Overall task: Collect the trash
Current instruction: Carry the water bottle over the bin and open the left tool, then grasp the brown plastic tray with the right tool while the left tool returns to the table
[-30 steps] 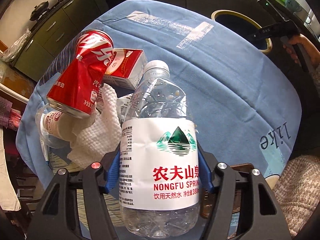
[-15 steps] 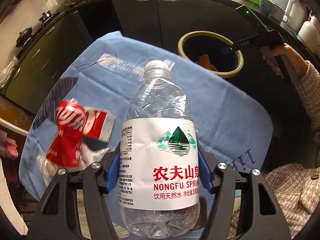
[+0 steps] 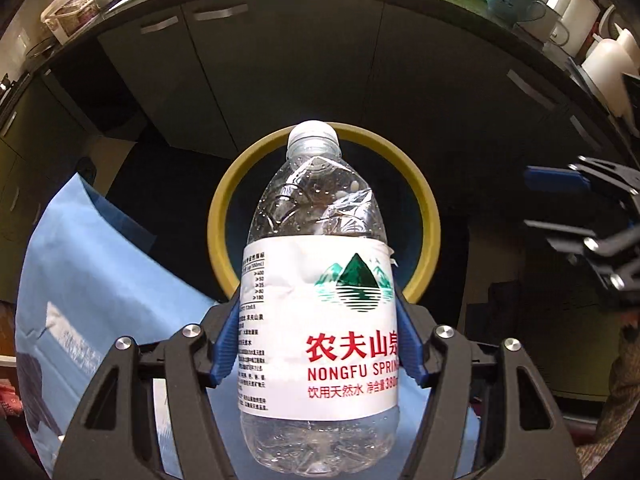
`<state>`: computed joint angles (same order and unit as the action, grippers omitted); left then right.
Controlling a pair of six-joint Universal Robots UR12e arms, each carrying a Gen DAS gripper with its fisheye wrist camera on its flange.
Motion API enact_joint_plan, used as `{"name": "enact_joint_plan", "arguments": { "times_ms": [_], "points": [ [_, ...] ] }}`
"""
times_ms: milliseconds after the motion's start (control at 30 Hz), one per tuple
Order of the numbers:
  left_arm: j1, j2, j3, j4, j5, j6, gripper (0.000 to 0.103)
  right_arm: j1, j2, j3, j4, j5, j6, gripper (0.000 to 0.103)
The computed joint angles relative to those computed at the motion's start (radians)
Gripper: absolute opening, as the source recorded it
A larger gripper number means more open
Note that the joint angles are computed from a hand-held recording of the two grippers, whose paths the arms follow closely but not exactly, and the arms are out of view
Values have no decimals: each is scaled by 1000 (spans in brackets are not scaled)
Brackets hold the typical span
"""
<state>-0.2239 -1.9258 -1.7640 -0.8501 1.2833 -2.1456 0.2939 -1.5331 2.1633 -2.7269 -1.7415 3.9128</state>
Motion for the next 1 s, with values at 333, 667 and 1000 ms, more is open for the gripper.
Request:
{"name": "enact_joint_plan", "arguments": {
  "times_ms": [333,667,1000],
  "points": [
    [-67,-101,53,70,48,-128,69,-9,-37,41,-1,7,25,66],
    [98,84,-33,-5,-142,-37,74,14,18,-20,-11,49,-58,66],
    [349,289,-165,15,-208,-37,82,128,166,-220,29,177,-285,66]
  ]
}}
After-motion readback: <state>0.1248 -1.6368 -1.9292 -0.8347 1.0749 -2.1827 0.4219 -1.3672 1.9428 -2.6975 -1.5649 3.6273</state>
